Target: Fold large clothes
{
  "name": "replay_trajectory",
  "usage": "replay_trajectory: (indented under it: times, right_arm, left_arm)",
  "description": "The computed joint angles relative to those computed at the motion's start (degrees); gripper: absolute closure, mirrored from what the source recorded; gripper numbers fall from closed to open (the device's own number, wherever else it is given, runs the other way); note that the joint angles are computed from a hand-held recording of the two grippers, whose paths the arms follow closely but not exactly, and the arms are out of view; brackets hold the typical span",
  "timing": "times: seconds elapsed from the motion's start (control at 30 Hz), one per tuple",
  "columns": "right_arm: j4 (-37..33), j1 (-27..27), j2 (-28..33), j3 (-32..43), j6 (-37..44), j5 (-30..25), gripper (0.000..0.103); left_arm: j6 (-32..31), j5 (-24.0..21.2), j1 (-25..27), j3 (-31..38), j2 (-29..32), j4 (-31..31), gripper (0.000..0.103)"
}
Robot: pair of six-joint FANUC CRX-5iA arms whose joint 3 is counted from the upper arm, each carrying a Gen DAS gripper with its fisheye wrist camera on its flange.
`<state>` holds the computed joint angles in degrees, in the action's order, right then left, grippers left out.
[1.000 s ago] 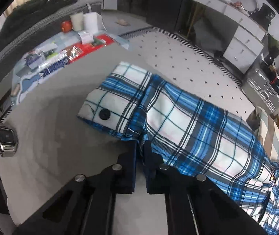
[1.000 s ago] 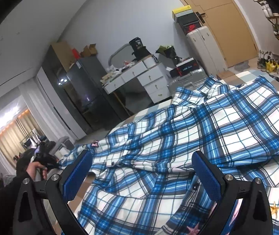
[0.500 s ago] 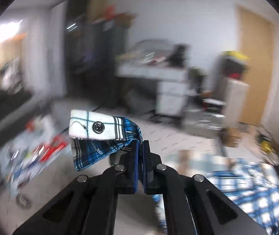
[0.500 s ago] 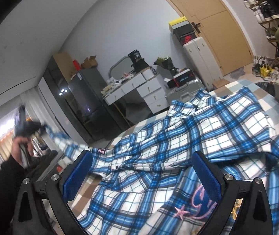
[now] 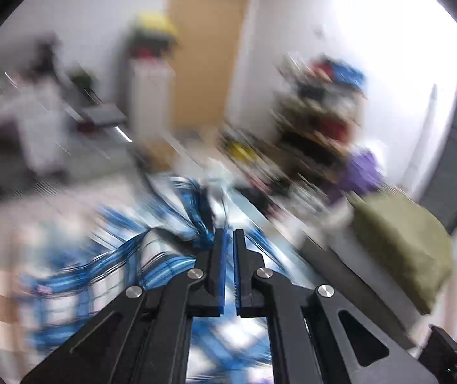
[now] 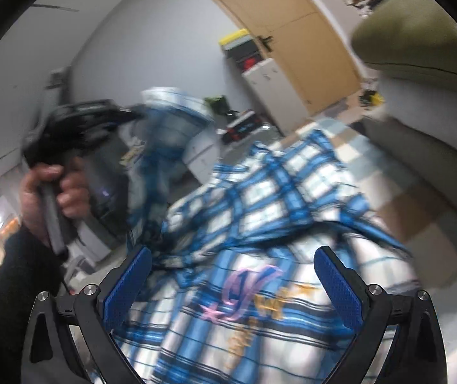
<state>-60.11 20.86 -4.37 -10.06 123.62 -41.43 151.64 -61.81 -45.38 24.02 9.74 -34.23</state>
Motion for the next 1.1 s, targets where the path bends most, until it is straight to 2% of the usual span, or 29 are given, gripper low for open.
replay_trajectory:
  times: [0.07,0.13,0.17,0.2,0.27,0.33,0.37,0.4,0.43,0.5,0.57,0.6,0.7,0.77,0.8,0.83,0.9,0.97,1.0,1.03,1.1]
  right_arm:
    - [3.4,0.4,0.2,0.0,-3.3,0.5,0.0]
    - [6.3,0.7,0.6,0.3,-6.4,0.7,0.0]
    - [7.4,0.6,1.0,0.5,-7.8,0.5,0.0]
    - [8.1,0.6,1.3,0.8,-8.8,0.4,0.0]
    - [9.3,0.6,2.4,1.8,-10.8,-0.2,0.0]
    - [11.0,1.2,3.7,3.7,-12.6,-0.9,0.0]
    - [11.5,1.6,4.7,5.2,-12.8,-1.5,0.0]
    - [12.1,2.2,5.8,7.0,-12.7,-2.1,0.0]
    - [13.3,2.9,6.5,8.0,-13.2,-2.1,0.0]
    - [19.3,5.8,9.9,12.5,-16.8,-3.1,0.0]
    - [20.4,7.1,13.4,17.2,-15.3,-3.8,0.0]
    - [22.4,8.3,14.7,18.6,-16.3,-2.6,0.0]
    - [30.5,11.6,21.3,25.5,-20.8,-1.5,0.0]
    - [39.1,14.0,26.6,30.7,-24.7,-3.1,0.0]
    - [42.6,14.7,29.9,34.3,-26.9,-4.9,0.001]
    - [44.2,14.8,32.8,37.7,-28.8,-7.4,0.004]
    - [47.7,14.9,37.3,43.1,-34.4,-11.0,0.028]
    - [51.7,15.4,41.5,47.8,-37.0,-15.1,0.03]
    - [53.5,15.9,43.2,49.7,-37.6,-17.3,0.042]
    - [55.7,16.6,44.0,49.9,-37.0,-18.0,0.05]
    - [62.7,18.9,42.7,44.7,-35.5,-14.3,0.07]
  left_arm:
    - [-3.3,6.7,3.9,-2.7,2.3,10.7,0.103]
    - [-7.4,11.6,6.2,-6.0,3.4,20.0,0.103]
    - [-11.5,16.3,7.6,-9.9,2.6,26.2,0.103]
    - [-13.9,18.7,8.2,-12.5,1.8,30.0,0.1]
    - [-12.8,16.9,8.4,-13.3,-0.2,29.4,0.084]
    - [-9.2,18.0,7.5,-17.0,-4.9,25.4,0.046]
    - [-3.5,15.6,5.9,-17.4,-7.5,19.2,0.039]
    - [2.6,11.8,3.7,-17.1,-9.5,12.8,0.028]
    - [5.6,8.9,2.8,-17.1,-10.6,9.5,0.021]
    - [11.6,-3.2,-1.0,-15.4,-11.3,2.2,0.021]
    - [12.4,-12.0,-2.5,-14.6,-10.9,-0.3,0.021]
    - [13.5,-14.0,-2.6,-15.7,-11.3,-0.3,0.021]
    - [14.1,-12.7,0.6,-21.1,-13.5,4.9,0.021]
    - [12.7,-10.8,3.1,-24.2,-14.4,8.8,0.021]
    - [13.1,-10.8,3.3,-24.8,-14.5,8.6,0.021]
    - [13.6,-11.2,3.0,-24.9,-14.6,8.0,0.021]
    - [12.5,-9.9,3.5,-25.9,-14.7,8.4,0.021]
    - [11.1,-9.6,4.5,-26.7,-14.5,9.7,0.021]
    - [10.4,-9.2,5.2,-27.2,-14.4,10.4,0.021]
    - [10.0,-8.7,5.5,-27.3,-13.9,10.7,0.021]
    - [9.5,-8.7,5.4,-27.8,-14.2,10.7,0.021]
